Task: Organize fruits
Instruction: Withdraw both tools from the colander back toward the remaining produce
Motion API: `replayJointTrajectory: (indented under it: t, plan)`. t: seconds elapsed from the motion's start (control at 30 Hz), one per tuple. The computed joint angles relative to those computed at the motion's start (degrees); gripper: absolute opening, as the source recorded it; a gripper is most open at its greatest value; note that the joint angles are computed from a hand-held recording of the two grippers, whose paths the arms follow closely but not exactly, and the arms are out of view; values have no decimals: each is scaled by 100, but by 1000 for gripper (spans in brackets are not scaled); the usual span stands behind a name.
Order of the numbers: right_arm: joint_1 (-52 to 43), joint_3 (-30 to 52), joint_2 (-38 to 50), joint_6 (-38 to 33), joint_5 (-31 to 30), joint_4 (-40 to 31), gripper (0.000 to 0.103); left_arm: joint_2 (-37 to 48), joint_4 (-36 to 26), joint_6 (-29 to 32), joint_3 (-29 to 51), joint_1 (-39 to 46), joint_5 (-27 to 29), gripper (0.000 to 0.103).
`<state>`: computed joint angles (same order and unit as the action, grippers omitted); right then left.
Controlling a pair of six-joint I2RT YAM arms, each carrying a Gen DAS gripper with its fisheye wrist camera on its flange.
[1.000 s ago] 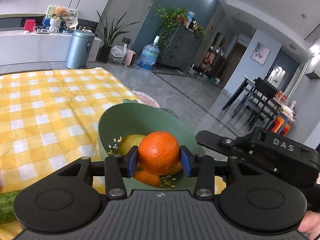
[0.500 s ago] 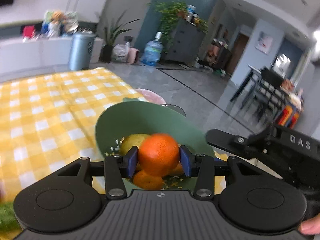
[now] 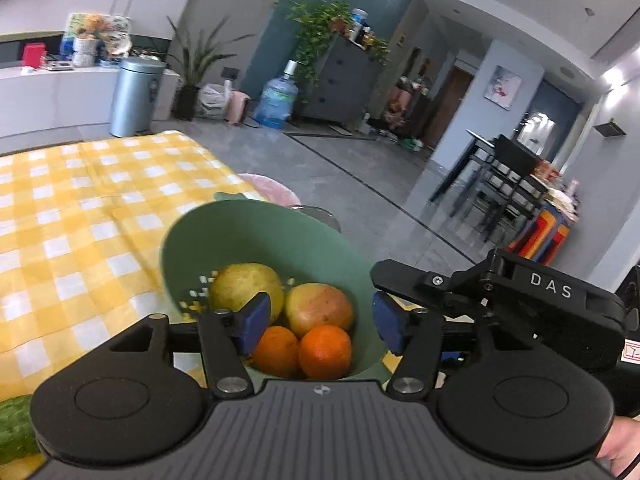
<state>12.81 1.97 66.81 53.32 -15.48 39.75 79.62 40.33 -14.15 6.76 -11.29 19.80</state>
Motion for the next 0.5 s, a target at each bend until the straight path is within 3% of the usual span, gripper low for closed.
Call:
replayJointTrajectory:
  t: [0.13, 0.2, 0.3, 0.43, 0.5]
  plan:
    - [-7, 58, -281, -34, -22, -417, 54, -1294, -1598, -416, 9, 122, -266, 75]
    - [-77, 38, -375, 46, -118, -469, 54, -2072, -2054, -580, -153, 268, -327, 75]
    - [116, 137, -752, -46, 170, -985, 66, -3328, -3482, -215, -36, 443, -594, 75]
    - [572, 232, -1253, -156, 640, -1522, 66, -4427, -5262, 232, 315, 1053, -576, 76]
    - [770, 303, -1440, -142, 754, -1742, 66, -4755, -5828, 459, 420, 1517, -437, 78]
